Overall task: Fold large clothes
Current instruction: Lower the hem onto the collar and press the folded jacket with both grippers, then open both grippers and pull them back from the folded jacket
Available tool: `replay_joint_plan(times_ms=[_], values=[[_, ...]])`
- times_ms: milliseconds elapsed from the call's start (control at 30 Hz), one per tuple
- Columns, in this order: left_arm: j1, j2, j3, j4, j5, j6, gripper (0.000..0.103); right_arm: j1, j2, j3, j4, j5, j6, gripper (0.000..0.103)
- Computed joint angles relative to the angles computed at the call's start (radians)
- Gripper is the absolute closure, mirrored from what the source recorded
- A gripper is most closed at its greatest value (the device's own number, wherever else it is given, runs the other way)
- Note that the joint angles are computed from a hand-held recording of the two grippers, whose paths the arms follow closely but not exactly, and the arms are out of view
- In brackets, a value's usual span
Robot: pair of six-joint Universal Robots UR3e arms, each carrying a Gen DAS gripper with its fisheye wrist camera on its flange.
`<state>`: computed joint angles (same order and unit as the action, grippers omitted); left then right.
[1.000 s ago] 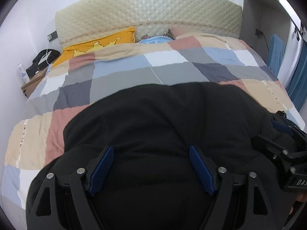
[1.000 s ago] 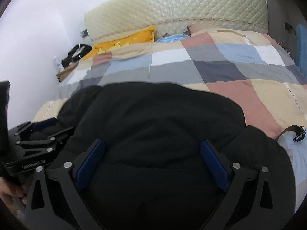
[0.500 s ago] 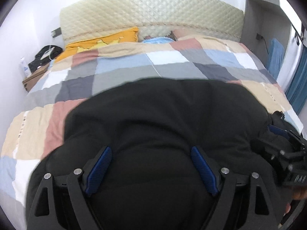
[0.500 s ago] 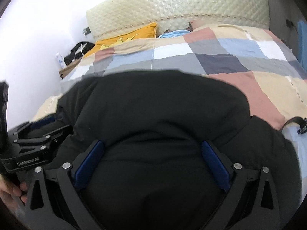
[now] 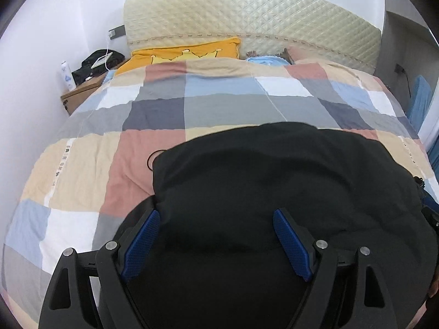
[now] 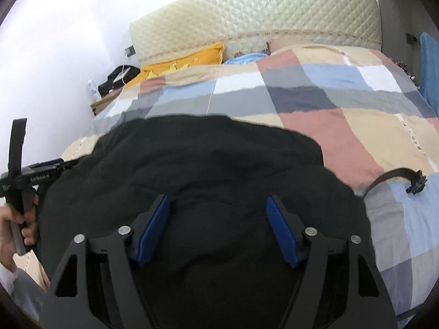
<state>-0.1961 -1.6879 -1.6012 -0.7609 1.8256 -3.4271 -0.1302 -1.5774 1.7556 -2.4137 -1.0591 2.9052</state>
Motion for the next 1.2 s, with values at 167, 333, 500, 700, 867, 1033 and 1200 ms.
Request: replay_joint_plan(times_ms=[167,333,500,700,867,1033,1200], values=[[-0.009,-0.008,-0.053,0.048,-0.004,0.017,0.018,0.019,0.023,0.066,-0.111,-0.034,0.024,0.03],[-0.022,-0.023,-0.082,0.087,0.002,0.005,0.017,0.008,0.022,0.106,-0.152,-0.019,0.018,0.03],[-0.045,-0.003,-0.096,0.095,0.046,-0.021,0.018,0.003,-0.01,0.126,-0.147,-0.023,0.028,0.03],[-0.109,0.077,-0.019,-0.056,0.127,-0.063,0.018,-0.058,-0.174,0.13,-0.015,0.038,0.036,0.03],[-0.137,0.175,0.168,-0.223,0.162,-0.129,0.018,-0.088,-0.298,-0.007,0.161,0.069,0.041,0.03],[-0.234,0.148,0.531,-0.508,0.259,-0.175,0.017,-0.145,-0.353,-0.29,0.366,0.162,0.073,0.029],[-0.434,0.08,0.864,-0.756,0.409,-0.241,0.011,-0.3,-0.457,-0.522,0.691,0.343,0.003,0.028]])
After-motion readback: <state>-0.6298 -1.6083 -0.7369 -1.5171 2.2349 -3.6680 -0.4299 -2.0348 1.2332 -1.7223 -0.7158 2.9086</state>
